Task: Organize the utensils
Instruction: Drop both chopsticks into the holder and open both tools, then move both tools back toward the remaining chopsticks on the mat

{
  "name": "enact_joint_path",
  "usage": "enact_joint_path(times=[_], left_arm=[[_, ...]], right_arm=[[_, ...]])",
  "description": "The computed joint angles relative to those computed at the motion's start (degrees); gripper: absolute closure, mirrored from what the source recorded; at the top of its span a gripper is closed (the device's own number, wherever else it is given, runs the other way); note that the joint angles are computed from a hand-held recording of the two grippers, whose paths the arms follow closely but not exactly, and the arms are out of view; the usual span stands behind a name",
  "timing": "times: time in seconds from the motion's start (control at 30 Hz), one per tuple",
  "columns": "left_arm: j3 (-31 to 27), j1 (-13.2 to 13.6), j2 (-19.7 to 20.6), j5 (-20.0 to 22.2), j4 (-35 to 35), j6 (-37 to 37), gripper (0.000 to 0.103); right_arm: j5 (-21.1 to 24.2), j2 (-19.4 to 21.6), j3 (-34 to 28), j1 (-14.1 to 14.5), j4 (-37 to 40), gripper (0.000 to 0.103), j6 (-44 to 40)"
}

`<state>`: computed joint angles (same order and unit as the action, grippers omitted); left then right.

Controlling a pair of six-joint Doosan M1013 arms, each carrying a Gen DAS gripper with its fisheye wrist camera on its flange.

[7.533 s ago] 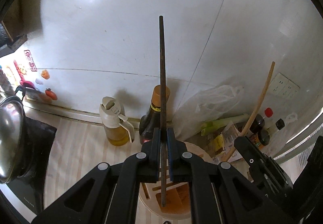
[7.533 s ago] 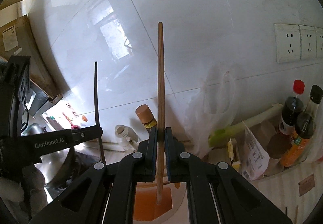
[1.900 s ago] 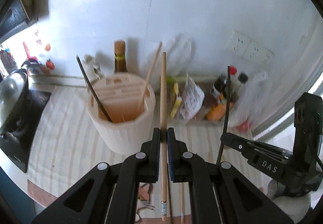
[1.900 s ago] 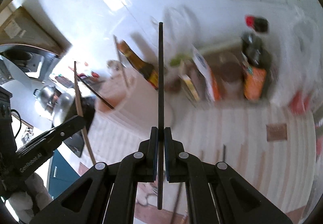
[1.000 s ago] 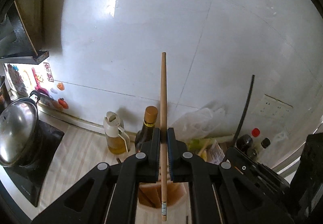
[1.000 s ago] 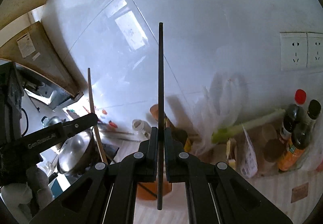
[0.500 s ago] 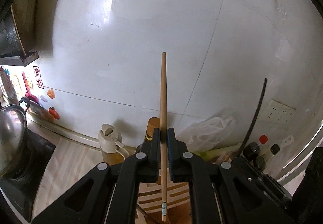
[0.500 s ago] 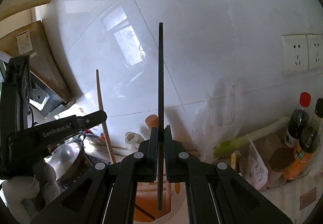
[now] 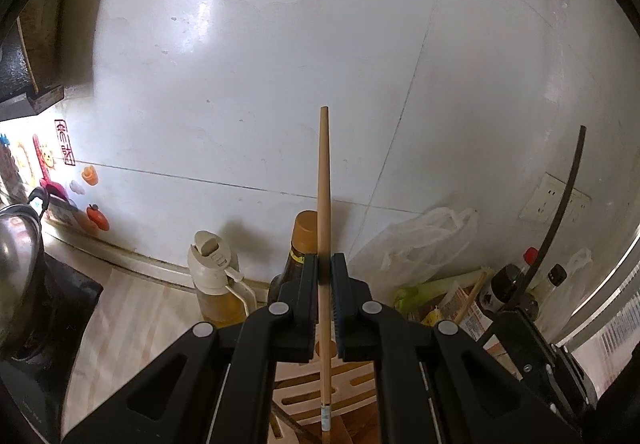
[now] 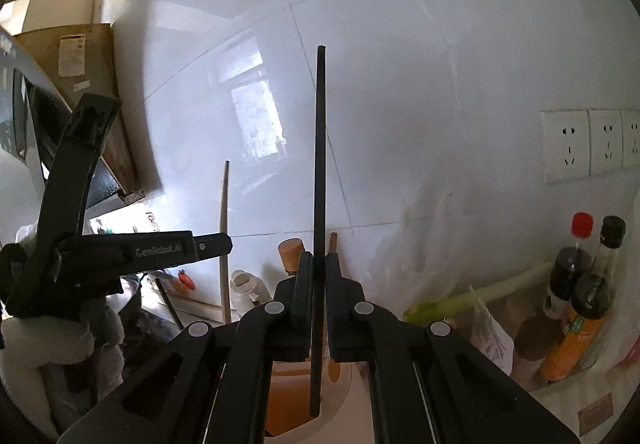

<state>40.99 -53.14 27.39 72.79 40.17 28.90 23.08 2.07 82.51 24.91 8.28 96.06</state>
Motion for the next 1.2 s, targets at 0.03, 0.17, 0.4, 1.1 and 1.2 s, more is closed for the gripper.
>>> enact_joint_path(times=[0.03, 0.17, 0.4, 1.1, 1.2], left_arm=[[0.0, 0.0, 0.0, 0.0, 0.1, 0.0, 0.099], [1.1, -0.1, -0.3, -0.9, 1.0, -0.1, 0.099], [3.0, -0.2, -1.3, -1.8, 0.2, -2.0, 0.097], [0.1, -3.6, -1.6, 6.6, 5.8, -6.4, 0.0], [-1.1, -4.6, -1.2, 11.6, 7.4, -6.7, 0.0]], right_arm=[[-0.2, 0.1, 0.1, 0.1, -0.6, 0.097, 0.2], [-0.2, 0.0, 0.5, 0.2, -0.8, 0.097, 0.1], [2.7, -0.3, 1.0, 0.0, 5.0, 0.097, -6.4], [9.9, -3.9, 1.5, -4.5, 15.7, 0.044, -10.7], [14.7, -3.9, -0.4, -5.1, 11.7, 0.017, -7.0]])
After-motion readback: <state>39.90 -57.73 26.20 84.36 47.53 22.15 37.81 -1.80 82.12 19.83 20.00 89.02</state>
